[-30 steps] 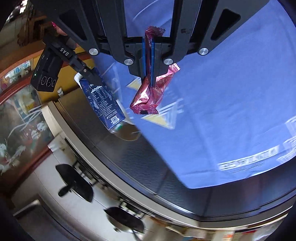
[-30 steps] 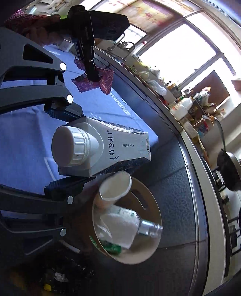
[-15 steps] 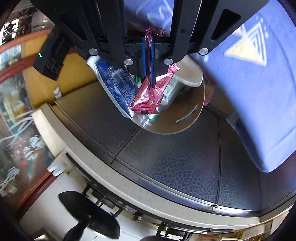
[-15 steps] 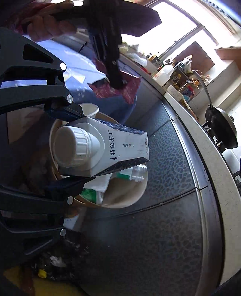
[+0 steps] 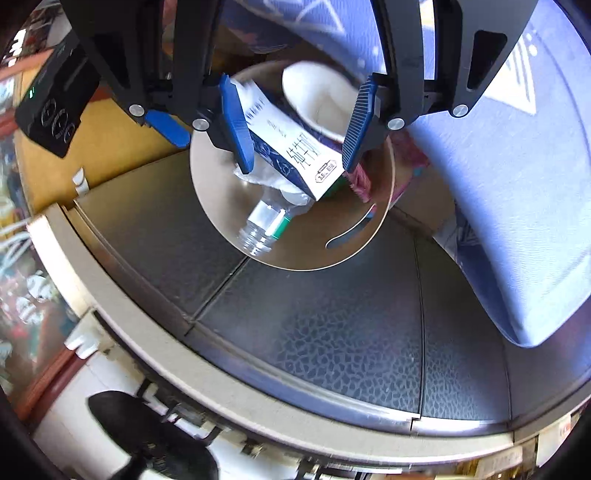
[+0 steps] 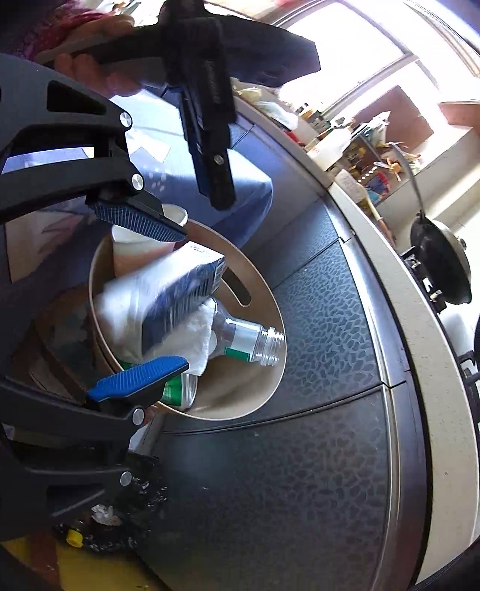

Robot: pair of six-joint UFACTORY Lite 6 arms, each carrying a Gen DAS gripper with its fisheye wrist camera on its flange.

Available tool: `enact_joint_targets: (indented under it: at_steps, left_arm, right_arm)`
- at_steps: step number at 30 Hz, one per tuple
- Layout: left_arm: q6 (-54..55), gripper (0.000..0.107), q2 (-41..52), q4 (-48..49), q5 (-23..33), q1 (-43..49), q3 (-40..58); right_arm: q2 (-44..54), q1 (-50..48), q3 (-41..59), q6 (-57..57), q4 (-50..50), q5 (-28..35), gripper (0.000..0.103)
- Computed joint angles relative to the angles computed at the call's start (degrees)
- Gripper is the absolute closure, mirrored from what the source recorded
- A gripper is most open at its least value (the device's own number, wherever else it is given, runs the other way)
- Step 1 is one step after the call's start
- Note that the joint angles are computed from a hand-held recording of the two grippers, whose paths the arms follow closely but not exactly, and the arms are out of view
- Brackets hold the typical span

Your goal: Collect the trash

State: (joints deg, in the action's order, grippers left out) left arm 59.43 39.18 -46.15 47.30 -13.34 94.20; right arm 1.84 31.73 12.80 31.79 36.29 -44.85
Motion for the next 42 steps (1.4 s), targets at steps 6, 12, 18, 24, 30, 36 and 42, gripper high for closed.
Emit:
enact_joint_targets:
  at_steps: [6,12,18,24,30,36,42]
  left_arm:
    - [13.8,0.057,-14.0,-6.9,0.0,6.7,-18.3]
    - [25.0,0.054,-26.6,-8.3,-0.2,17.4,-33.0]
    - [31.8,0.053,-31.1,-6.8,3.6,30.6,-37.3]
    - [40.0,0.046,-33.6,-6.3,6.7,42.1,-39.3]
    - [46.4,0.041,-33.2,-6.4,12.3,52.7,-37.8]
    - [50.7,0.034,-31.9,-7.2,17.1,60.1,-35.2]
    - [53.9,0.022,-31.1,-9.1,19.0,64.9,-33.6]
  right_arm:
    - [-7.2,15.0,-2.0,-4.7,19.5,-0.7,0.039]
    - [-2.4,34.9,4.8,-5.7,41.2,-6.5,0.039]
    - [7.1,46.1,16.4,-4.9,53.5,-9.6,0.039]
    - [14.6,53.1,30.5,-13.9,66.3,-13.5,0.034]
    - [20.2,55.7,43.0,-23.6,72.6,-17.8,0.031]
    - [26.1,56.5,55.7,-33.9,75.8,-21.4,0.030]
    - [32.0,56.9,67.8,-44.5,79.1,-26.0,0.024]
